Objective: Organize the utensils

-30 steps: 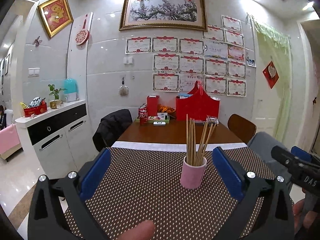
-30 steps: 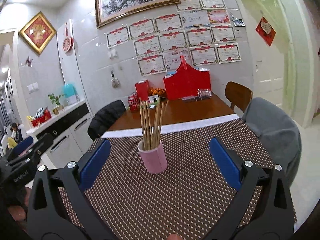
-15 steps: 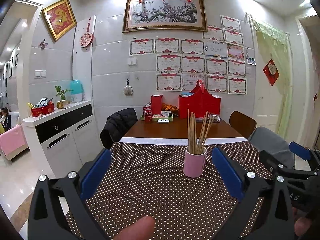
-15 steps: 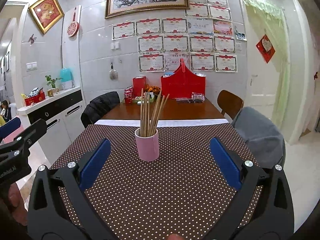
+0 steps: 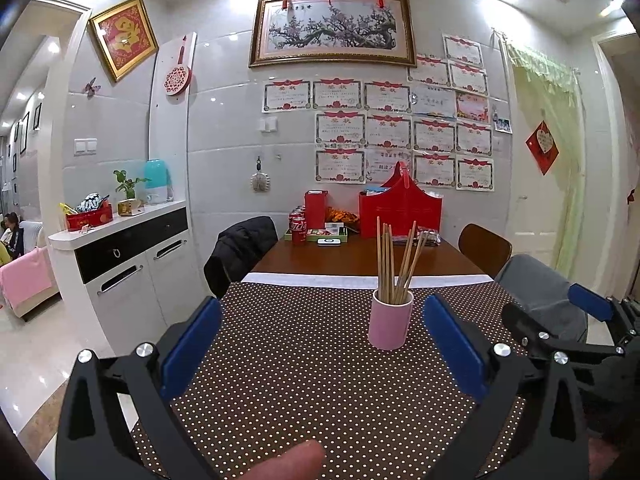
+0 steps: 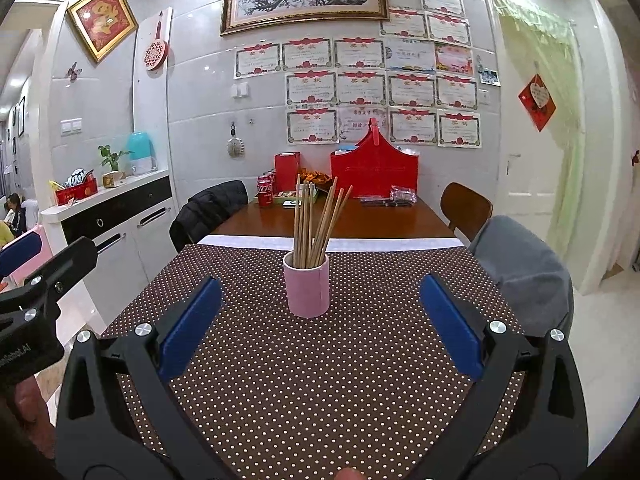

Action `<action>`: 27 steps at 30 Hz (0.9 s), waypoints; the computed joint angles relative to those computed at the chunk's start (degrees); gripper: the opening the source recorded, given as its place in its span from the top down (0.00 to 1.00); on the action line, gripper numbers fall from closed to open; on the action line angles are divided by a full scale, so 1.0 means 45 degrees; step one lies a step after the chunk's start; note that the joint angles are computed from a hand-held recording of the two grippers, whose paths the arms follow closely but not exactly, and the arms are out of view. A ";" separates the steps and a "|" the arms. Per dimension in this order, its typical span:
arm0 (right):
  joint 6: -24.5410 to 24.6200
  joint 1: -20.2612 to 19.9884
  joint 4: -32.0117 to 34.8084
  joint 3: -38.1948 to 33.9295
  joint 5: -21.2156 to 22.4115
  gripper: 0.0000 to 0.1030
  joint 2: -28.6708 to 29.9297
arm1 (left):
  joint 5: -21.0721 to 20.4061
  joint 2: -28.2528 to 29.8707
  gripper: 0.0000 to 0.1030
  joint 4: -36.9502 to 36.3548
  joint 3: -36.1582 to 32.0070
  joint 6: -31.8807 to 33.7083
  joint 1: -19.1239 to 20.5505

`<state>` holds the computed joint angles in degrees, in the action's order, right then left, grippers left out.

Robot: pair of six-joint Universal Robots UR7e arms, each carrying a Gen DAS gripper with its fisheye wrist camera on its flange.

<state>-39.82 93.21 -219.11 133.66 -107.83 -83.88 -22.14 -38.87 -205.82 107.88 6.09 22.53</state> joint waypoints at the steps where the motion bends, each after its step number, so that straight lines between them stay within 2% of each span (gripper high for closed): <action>1: 0.0019 0.0007 -0.0038 0.0000 -0.0003 0.05 0.0005 | -0.0003 -0.0042 0.03 0.0055 0.0052 -0.0076 -0.0025; 12: 0.0070 -0.0116 -0.0178 0.0090 0.0021 0.05 -0.0042 | -0.0236 -0.0169 0.03 0.0681 0.0156 -0.0717 -0.0046; 27: 0.0060 -0.0218 -0.0203 0.0163 0.0082 0.05 -0.0158 | -0.0496 -0.0209 0.03 0.0883 0.0090 -0.0896 -0.0001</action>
<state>-39.55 92.23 -220.02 134.39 -107.47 -84.59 -24.37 -39.81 -201.85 108.29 2.06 22.53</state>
